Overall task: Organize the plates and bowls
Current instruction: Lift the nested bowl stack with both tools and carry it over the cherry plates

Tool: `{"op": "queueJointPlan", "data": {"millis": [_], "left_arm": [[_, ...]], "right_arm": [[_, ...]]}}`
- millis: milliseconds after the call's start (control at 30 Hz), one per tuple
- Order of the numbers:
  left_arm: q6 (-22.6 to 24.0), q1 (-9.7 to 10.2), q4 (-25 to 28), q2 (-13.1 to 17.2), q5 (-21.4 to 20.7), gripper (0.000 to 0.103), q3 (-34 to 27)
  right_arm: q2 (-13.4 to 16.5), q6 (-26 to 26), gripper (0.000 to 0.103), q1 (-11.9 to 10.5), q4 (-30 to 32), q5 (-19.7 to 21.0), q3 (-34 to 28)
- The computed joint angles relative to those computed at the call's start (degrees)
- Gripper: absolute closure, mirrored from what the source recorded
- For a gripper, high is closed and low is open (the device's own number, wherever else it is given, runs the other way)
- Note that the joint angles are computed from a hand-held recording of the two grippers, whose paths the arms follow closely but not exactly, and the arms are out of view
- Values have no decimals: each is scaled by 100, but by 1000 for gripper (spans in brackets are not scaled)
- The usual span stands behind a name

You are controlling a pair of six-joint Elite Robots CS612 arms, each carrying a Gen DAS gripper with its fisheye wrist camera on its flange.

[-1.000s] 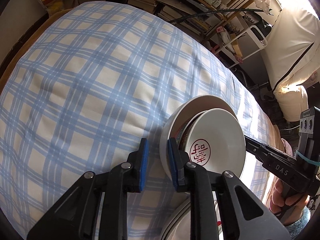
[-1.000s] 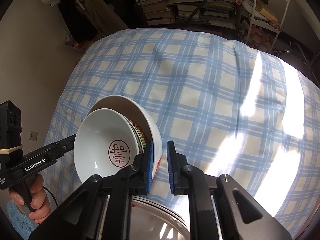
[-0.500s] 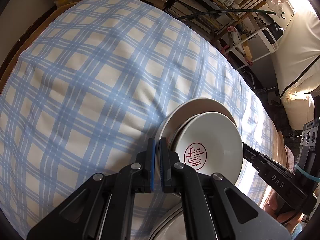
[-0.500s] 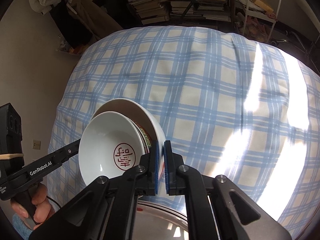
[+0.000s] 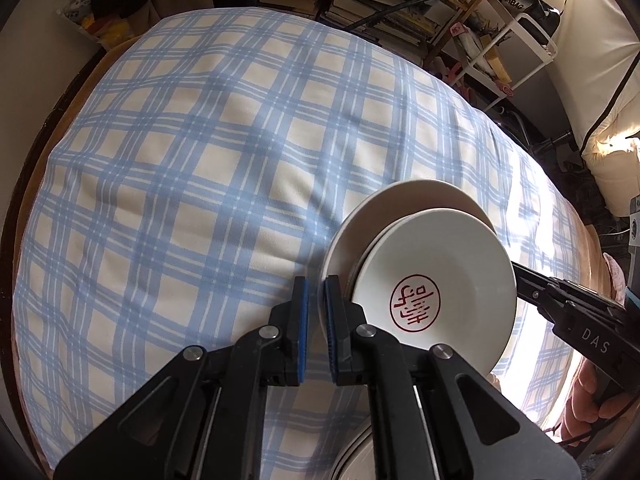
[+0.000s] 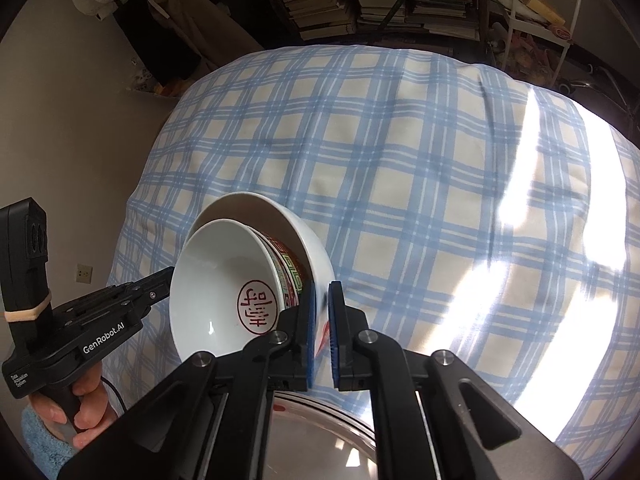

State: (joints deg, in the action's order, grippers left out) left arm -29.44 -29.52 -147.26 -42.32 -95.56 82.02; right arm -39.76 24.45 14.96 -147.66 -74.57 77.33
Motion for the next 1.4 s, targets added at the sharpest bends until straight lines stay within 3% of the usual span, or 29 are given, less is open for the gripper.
{"op": "queueJointPlan", "data": {"millis": [100, 333, 500, 633, 700, 767, 967, 1100, 1400], "left_arm": [[61, 24, 221, 16, -80, 89, -81], [472, -86, 646, 14, 335, 89, -220], [351, -77, 520, 40, 256, 99, -196], [28, -80, 504, 130, 183, 99, -214], [-221, -2, 98, 109, -83, 99, -77], [-262, 53, 40, 129, -311, 99, -71], [-298, 44, 147, 99, -303, 100, -99], [-285, 67, 246, 40, -381, 100, -104], [-221, -3, 118, -301, -131, 100, 131]], "right_arm": [[-15, -35, 91, -10, 83, 23, -6], [-24, -360, 90, 66, 565, -293, -187], [11, -316, 90, 87, 728, -363, -291], [102, -340, 93, 132, 851, -398, -397], [90, -88, 94, 132, 618, -395, -303], [78, 14, 94, 97, 412, -298, -217], [58, 318, 93, 79, 211, -236, -118], [1, 213, 93, 109, 346, -333, -151], [-236, 377, 93, 95, 61, -205, 87]]}}
